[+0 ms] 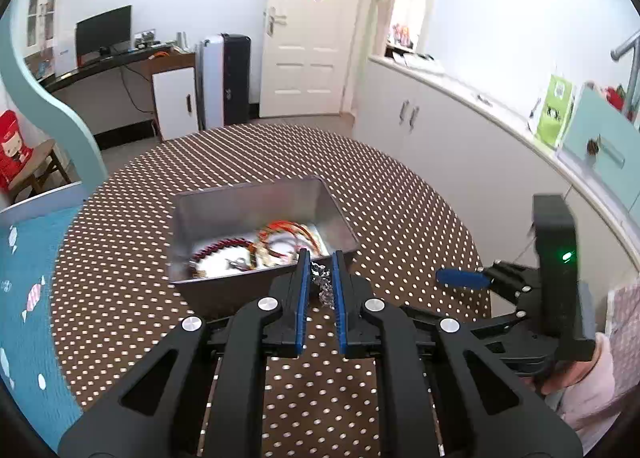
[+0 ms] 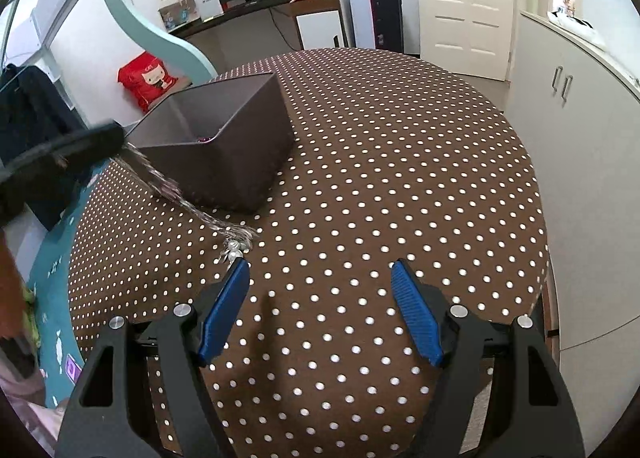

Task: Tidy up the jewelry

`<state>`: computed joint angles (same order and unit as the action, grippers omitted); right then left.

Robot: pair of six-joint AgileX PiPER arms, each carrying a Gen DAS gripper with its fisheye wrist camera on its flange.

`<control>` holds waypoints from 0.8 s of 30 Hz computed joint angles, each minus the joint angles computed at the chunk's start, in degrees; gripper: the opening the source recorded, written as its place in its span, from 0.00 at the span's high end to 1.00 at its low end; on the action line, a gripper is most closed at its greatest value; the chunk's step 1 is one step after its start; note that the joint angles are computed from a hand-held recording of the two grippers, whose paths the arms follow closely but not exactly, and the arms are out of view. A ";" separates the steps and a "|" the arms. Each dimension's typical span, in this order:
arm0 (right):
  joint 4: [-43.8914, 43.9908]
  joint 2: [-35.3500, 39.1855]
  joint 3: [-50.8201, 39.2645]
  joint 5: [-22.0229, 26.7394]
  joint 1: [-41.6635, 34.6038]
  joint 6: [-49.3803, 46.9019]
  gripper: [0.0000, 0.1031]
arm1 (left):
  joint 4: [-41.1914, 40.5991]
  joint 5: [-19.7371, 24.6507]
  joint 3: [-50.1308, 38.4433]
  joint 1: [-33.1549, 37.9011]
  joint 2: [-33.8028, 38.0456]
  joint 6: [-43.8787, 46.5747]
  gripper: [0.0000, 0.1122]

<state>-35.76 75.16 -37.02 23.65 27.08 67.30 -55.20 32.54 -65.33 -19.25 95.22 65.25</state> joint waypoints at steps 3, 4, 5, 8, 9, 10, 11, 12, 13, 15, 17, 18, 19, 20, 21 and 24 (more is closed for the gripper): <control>-0.02 1.72 -1.93 0.63 0.93 -0.20 0.32 | -3.05 0.95 0.67 2.81 -2.73 2.58 0.90; -0.02 2.26 -2.65 0.94 1.30 -0.38 0.32 | -4.02 1.47 0.68 3.72 -3.52 3.33 0.90; -0.02 2.98 -3.58 1.16 1.85 -0.78 0.32 | -4.65 1.97 0.63 4.50 -4.41 3.72 0.90; 0.31 4.98 -5.89 1.32 2.91 -1.77 0.32 | -6.30 3.68 0.55 6.68 -6.85 5.59 0.90; 0.60 5.47 -6.45 1.04 3.20 -2.36 0.32 | -6.95 4.15 0.74 7.30 -7.39 6.67 0.90; 1.16 5.93 -6.93 0.62 3.28 -3.27 0.32 | -6.91 4.30 1.12 7.75 -7.66 7.42 0.90; 2.01 6.64 -7.64 0.06 3.52 -4.48 0.32 | -6.31 4.62 1.36 8.25 -7.40 7.40 0.90; 2.58 7.20 -8.15 -0.24 3.72 -5.38 0.32 | -5.40 5.44 1.22 8.90 -6.73 7.08 0.90; 2.61 8.40 -9.30 0.10 4.39 -5.71 0.32 | -3.73 5.97 0.93 9.15 -5.11 5.99 0.90; 2.99 9.51 -10.13 -0.09 4.98 -6.40 0.32 | 3.33 4.18 0.29 8.43 -2.10 -0.37 0.90; 3.04 9.91 -10.40 -0.33 5.44 -6.49 0.32 | 5.29 4.16 0.59 8.95 -1.79 -2.50 0.90; 2.77 10.00 -10.66 -0.19 5.57 -6.23 0.32 | 3.08 6.59 0.28 10.49 -2.90 -0.98 0.91; 3.06 9.90 -10.77 -0.31 5.29 -6.70 0.32 | 0.42 8.52 0.08 11.89 -4.71 1.01 0.91; 2.86 9.54 -10.77 -0.60 5.15 -6.51 0.32 | -3.19 10.48 0.17 13.56 -7.55 4.54 0.91; 1.25 9.12 -10.75 -0.18 6.07 -4.24 0.32 | -5.77 12.28 0.42 14.98 -9.94 7.65 0.91; -2.47 7.74 -10.12 -0.64 6.42 -0.59 0.32 | -7.66 13.44 0.27 16.42 -12.93 10.57 0.91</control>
<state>-38.23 82.90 -47.15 23.02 33.50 66.71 -62.85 45.98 -65.06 -2.82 82.29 75.83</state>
